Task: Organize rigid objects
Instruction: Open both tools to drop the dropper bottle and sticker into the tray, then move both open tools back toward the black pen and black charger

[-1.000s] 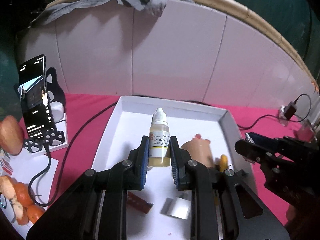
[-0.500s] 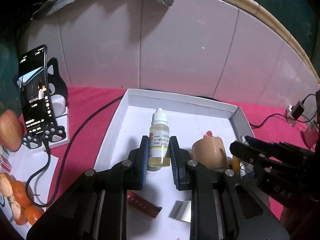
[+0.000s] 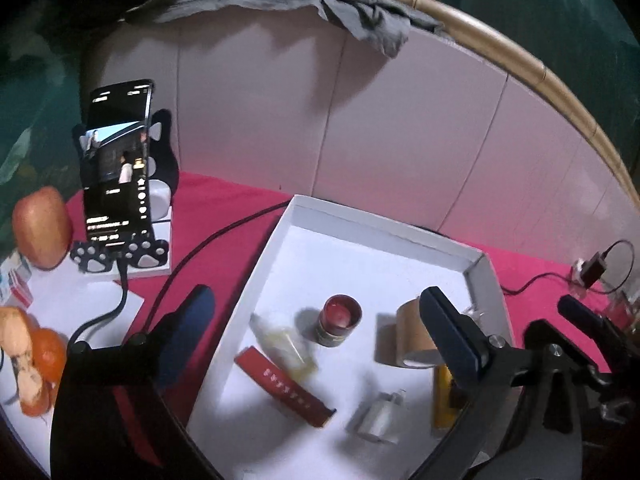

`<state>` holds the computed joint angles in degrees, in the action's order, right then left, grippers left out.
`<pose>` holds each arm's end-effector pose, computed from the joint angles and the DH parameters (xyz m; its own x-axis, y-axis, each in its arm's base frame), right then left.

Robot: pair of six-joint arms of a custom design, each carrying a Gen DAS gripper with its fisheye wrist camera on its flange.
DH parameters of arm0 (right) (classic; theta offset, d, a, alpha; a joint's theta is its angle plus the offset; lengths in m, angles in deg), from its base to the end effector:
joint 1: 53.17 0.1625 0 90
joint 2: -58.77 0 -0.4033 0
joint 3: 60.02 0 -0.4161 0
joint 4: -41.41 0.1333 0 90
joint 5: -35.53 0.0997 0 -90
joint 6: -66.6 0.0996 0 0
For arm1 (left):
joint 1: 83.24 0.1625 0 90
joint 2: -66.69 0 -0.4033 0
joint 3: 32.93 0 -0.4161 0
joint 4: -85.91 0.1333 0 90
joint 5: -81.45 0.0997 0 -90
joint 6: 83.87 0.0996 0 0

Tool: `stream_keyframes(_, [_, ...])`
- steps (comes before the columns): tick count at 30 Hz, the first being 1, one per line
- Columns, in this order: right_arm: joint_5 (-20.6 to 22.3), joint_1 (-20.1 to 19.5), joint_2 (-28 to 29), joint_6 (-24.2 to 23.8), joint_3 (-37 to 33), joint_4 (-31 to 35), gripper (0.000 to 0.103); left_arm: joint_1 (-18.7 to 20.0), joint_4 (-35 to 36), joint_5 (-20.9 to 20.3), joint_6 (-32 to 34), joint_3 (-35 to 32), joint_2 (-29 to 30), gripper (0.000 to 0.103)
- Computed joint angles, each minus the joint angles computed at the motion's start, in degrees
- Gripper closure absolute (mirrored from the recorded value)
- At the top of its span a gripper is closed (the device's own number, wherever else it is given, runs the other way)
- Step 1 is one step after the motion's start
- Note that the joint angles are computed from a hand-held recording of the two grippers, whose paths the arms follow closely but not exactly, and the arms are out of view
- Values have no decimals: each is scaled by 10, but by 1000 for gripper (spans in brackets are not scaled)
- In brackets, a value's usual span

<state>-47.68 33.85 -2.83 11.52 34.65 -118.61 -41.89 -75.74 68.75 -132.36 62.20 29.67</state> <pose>0.1095 -0.6863 0.2711 -0.6038 -0.6655 0.4388 -0.7923 0.4410 -0.4216 -0.3311 -0.5984 0.0541 -0.7564 -0.4716 -0.4532 0.2465 0.4363 -0.8654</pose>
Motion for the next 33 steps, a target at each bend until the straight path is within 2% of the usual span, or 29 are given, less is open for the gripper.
stream_keyframes(2, [17, -7, -12, -1, 9, -10, 0, -9, -29, 8, 15, 3, 6, 0])
stream_keyframes(4, [37, -15, -28, 2, 19, -24, 0, -18, -84, 12, 59, -1, 20, 0])
stream_keyframes(8, [76, -33, -58, 19, 31, -33, 0, -34, -166, -2, 138, -15, 42, 0])
stream_keyframes(16, [170, -88, -113, 88, 52, -112, 0, -57, -302, -15, 290, -55, 86, 0])
stream_keyframes(21, [230, -125, -136, 151, 42, -159, 0, -65, -314, -32, 324, -74, 99, 0])
stream_keyframes(23, [219, -131, -139, 172, 29, -157, 0, -66, -304, -42, 319, -77, 100, 0])
stream_keyframes(25, [194, -132, -137, 160, 11, -125, 0, -66, -290, -49, 308, -79, 101, 0])
stream_keyframes(27, [165, -135, -135, 142, 7, -126, 0, -66, -274, -54, 300, -81, 102, 0])
stream_keyframes(33, [131, -159, -132, 139, 2, -120, 0, -63, -222, -60, 256, -81, 96, 0])
